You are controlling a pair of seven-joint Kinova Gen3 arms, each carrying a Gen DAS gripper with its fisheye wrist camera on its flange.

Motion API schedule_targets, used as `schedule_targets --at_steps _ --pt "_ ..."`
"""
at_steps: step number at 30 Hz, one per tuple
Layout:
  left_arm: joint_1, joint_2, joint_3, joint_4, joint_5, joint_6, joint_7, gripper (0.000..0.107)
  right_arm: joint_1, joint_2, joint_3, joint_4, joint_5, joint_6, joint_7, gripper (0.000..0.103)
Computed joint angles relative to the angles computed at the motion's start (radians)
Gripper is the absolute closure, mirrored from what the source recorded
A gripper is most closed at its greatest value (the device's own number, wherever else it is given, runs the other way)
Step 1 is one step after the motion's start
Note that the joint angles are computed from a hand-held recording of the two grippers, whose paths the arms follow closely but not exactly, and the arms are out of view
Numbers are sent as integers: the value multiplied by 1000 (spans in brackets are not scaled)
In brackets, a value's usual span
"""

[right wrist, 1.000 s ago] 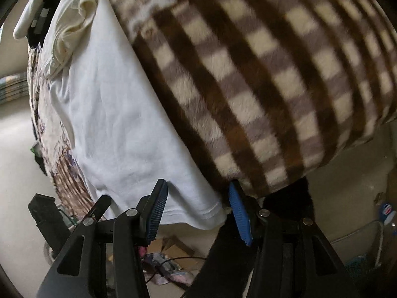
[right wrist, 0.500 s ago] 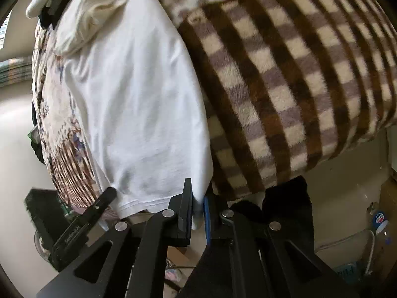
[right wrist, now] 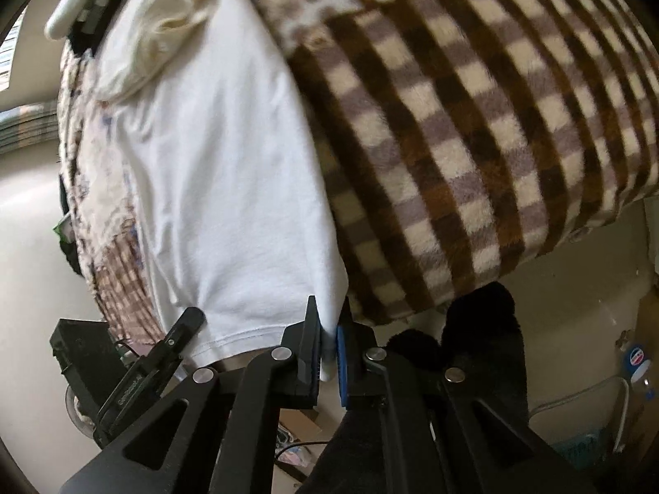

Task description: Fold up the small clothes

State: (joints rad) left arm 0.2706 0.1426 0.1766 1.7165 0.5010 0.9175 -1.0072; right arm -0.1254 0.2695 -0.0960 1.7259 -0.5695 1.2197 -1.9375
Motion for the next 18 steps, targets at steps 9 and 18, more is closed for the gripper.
schedule_targets --at_steps 9,18 --pt "66 -14 -110 -206 -79 30 48 104 39 -38 20 -190 -44 57 -5 97" --pt "-76 252 15 -621 -189 -9 6 104 69 160 15 -578 -28 1 -51 97"
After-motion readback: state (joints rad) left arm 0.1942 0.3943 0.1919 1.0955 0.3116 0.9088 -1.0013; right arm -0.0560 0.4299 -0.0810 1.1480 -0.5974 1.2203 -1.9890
